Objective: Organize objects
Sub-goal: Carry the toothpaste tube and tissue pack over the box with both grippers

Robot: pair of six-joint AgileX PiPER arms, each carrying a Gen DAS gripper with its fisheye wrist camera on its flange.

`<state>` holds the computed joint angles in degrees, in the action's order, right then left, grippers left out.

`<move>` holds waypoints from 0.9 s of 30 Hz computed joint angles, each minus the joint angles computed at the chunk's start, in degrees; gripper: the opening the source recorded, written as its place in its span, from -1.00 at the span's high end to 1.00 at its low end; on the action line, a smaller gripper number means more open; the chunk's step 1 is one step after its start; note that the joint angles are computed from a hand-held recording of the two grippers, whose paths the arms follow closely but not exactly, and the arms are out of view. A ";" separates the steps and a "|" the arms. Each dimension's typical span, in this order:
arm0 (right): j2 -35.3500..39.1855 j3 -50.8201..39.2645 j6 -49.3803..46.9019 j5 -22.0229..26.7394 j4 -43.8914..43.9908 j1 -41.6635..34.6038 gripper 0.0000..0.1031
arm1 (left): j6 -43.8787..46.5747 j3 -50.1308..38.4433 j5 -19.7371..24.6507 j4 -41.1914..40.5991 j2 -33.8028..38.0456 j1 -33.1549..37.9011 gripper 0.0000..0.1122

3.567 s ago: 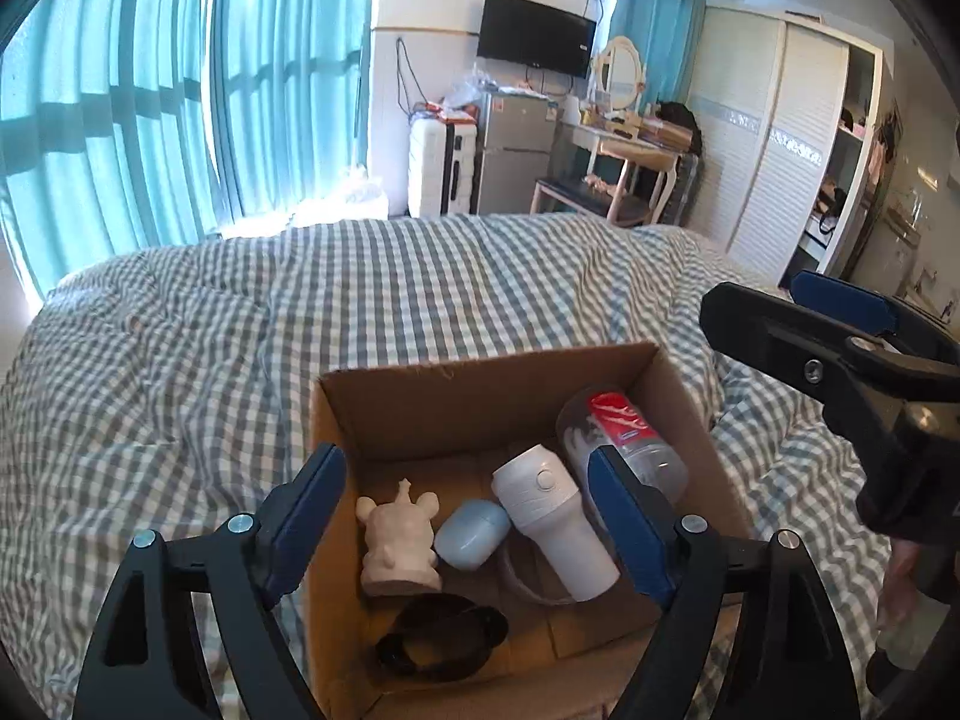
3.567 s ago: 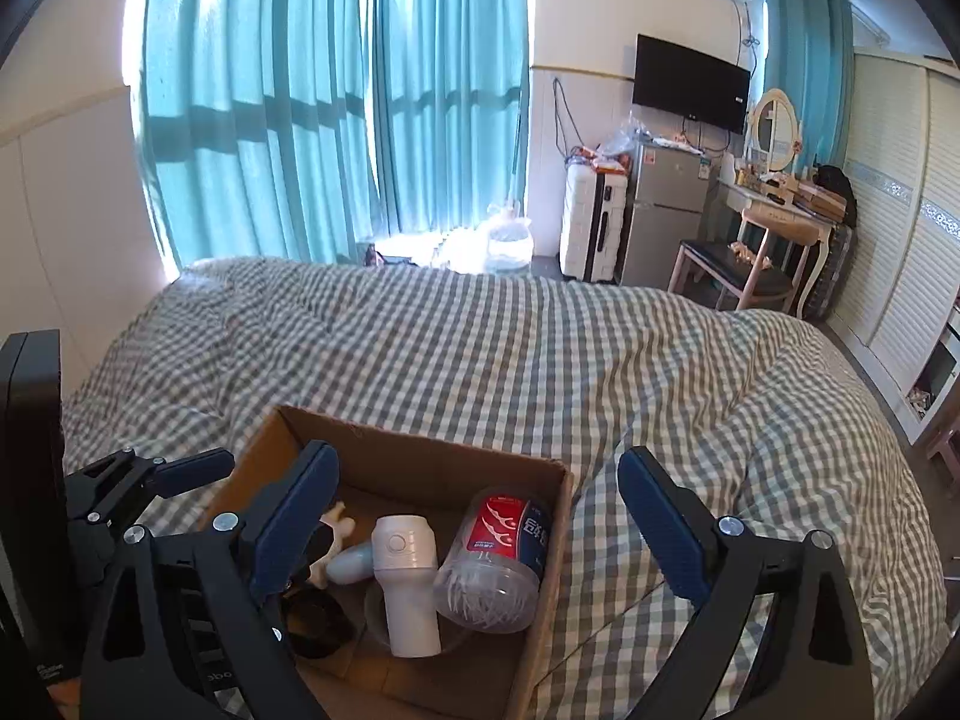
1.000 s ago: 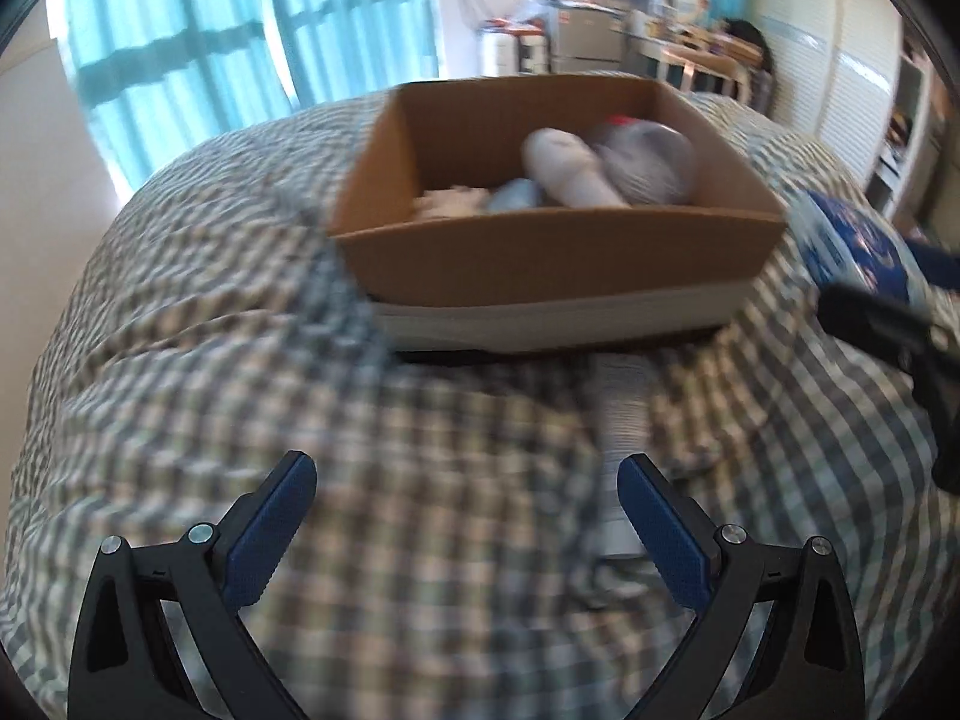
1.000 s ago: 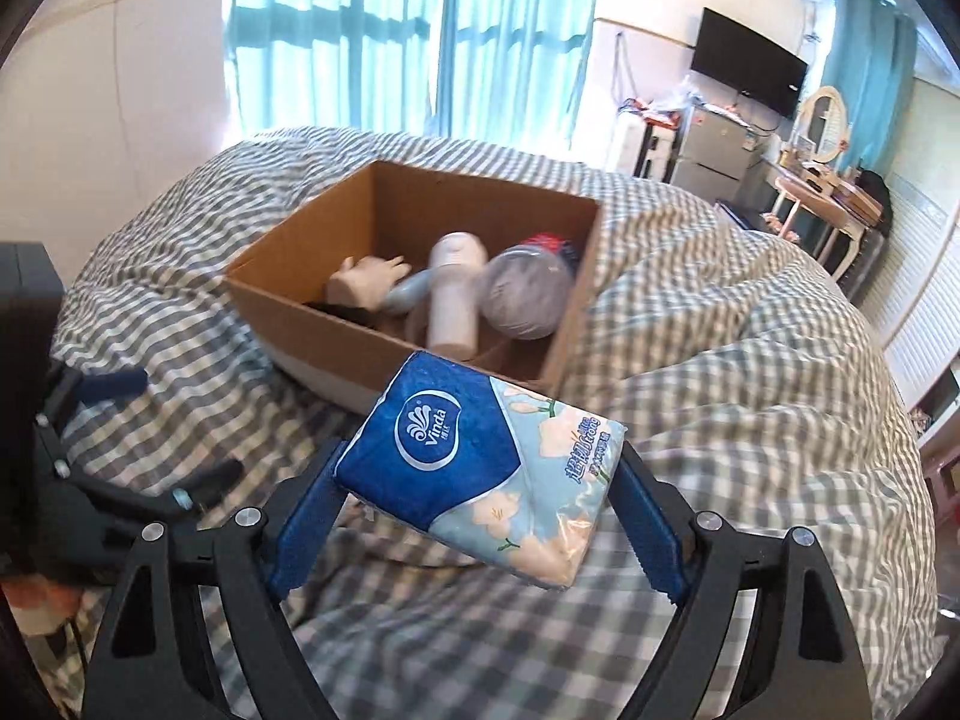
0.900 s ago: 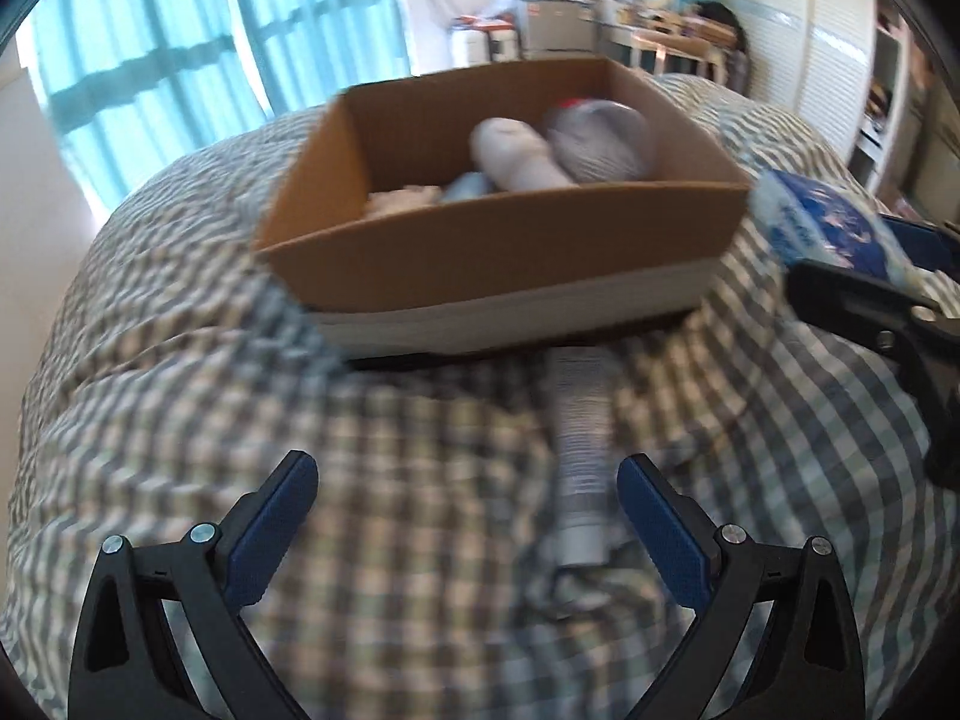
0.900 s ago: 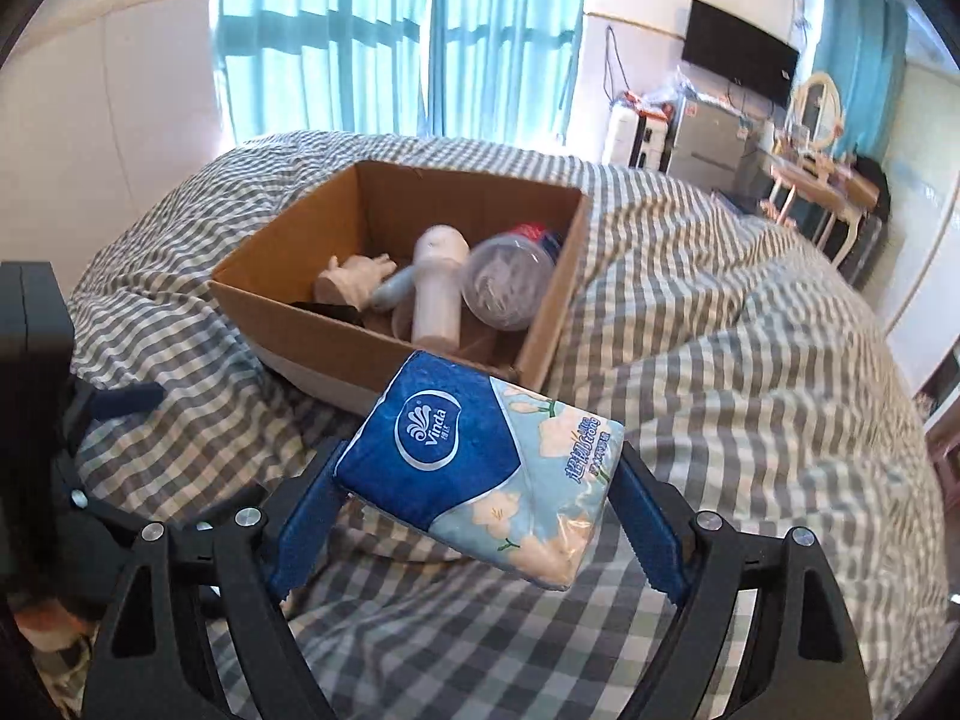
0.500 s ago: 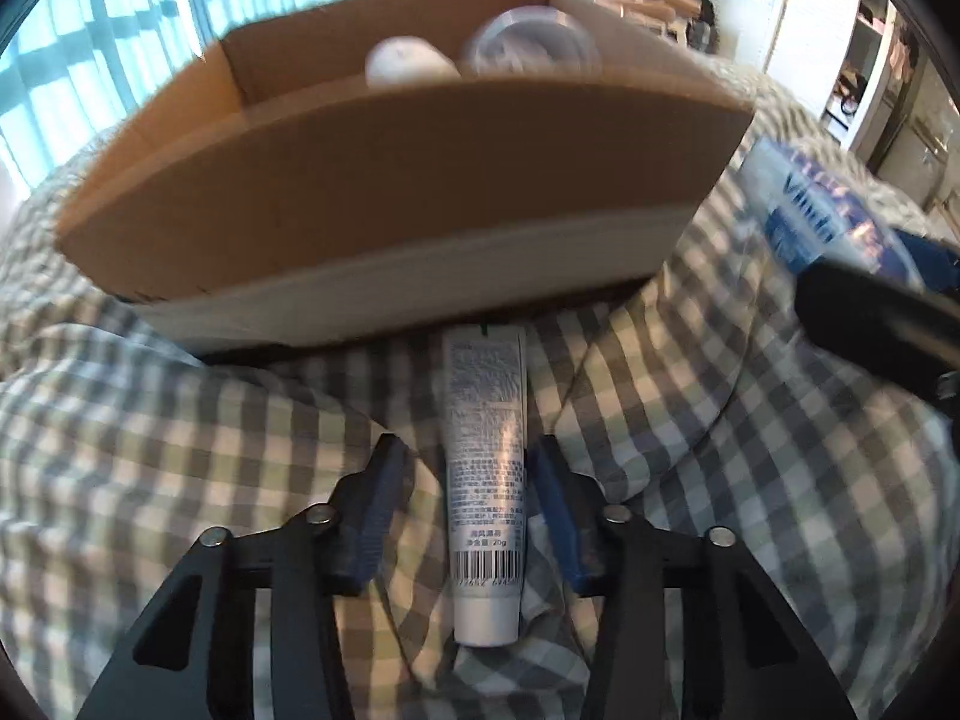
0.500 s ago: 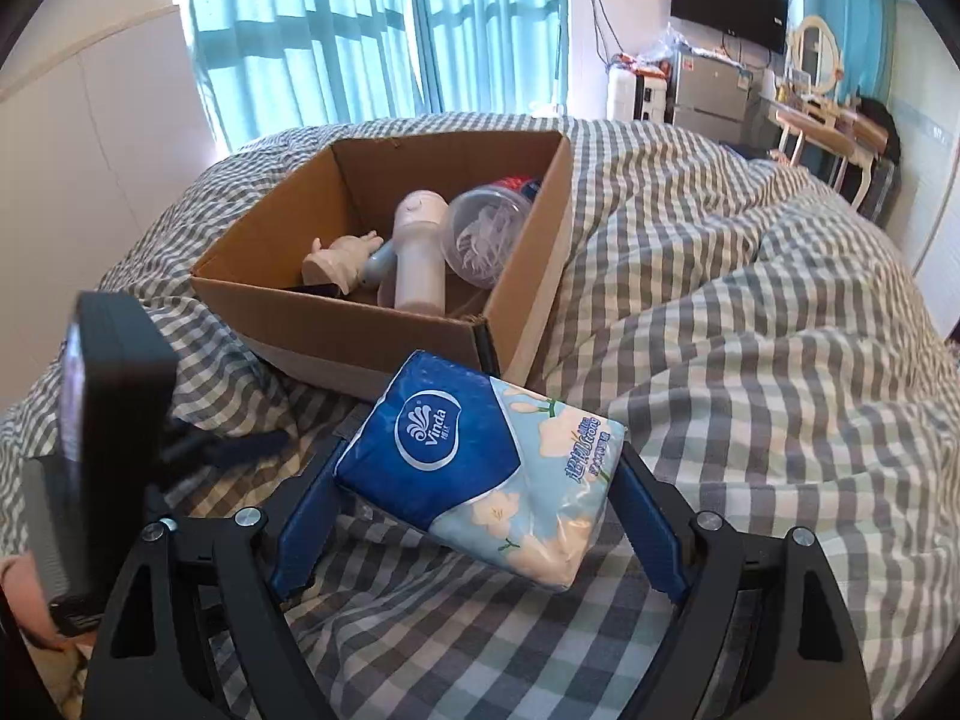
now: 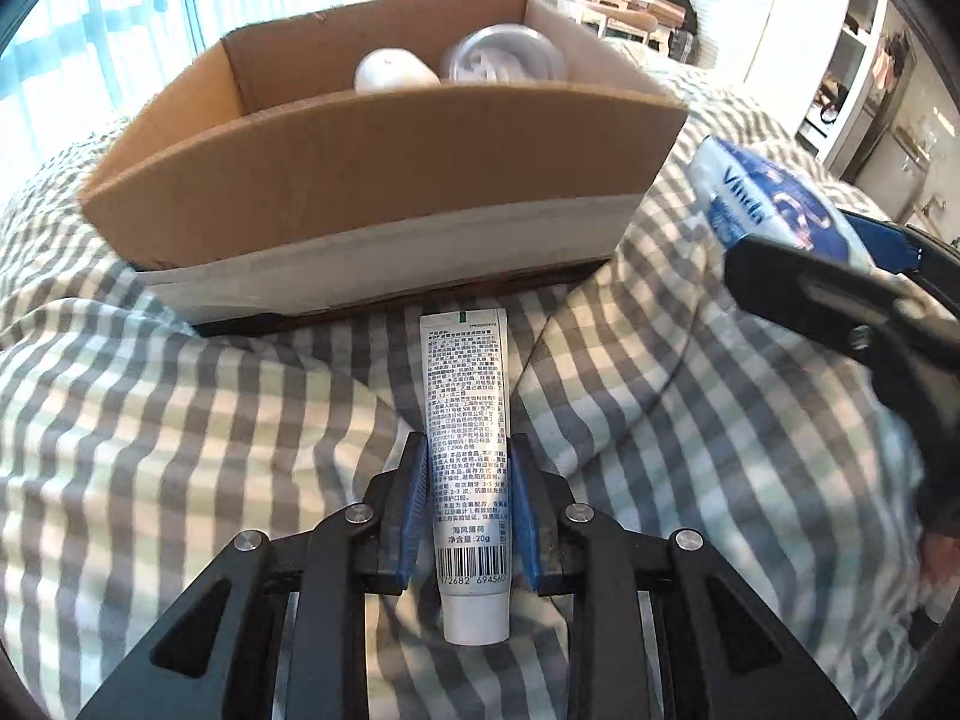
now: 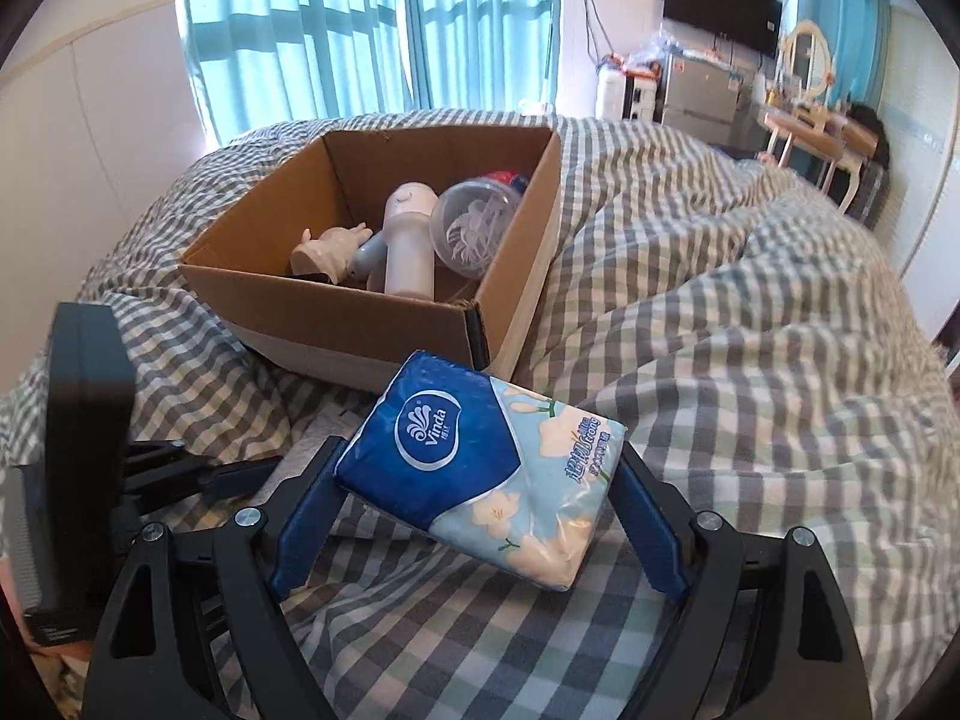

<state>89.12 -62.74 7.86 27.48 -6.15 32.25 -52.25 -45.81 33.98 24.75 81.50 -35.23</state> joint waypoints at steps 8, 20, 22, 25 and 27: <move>-3.91 1.49 9.09 1.68 -9.72 4.86 -0.64 | -5.82 3.29 4.60 4.29 -9.85 -4.05 0.53; -10.57 1.14 15.84 6.06 -16.51 11.46 -0.64 | -16.32 0.37 15.44 14.23 -18.21 -13.44 0.54; -11.25 0.26 16.21 7.00 -17.07 12.34 -0.64 | -17.27 -0.25 16.68 16.12 -18.91 -14.01 0.53; -11.52 -1.84 14.65 8.05 -15.96 12.80 -0.64 | -16.89 -1.93 19.22 17.54 -20.44 -14.89 0.54; -11.11 -3.70 12.82 8.36 -14.74 12.36 -0.64 | -15.33 -3.48 20.65 18.11 -21.55 -14.73 0.53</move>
<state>78.01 -66.44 20.68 35.84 -20.89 44.61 -67.58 -49.29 54.62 42.86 59.94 -49.96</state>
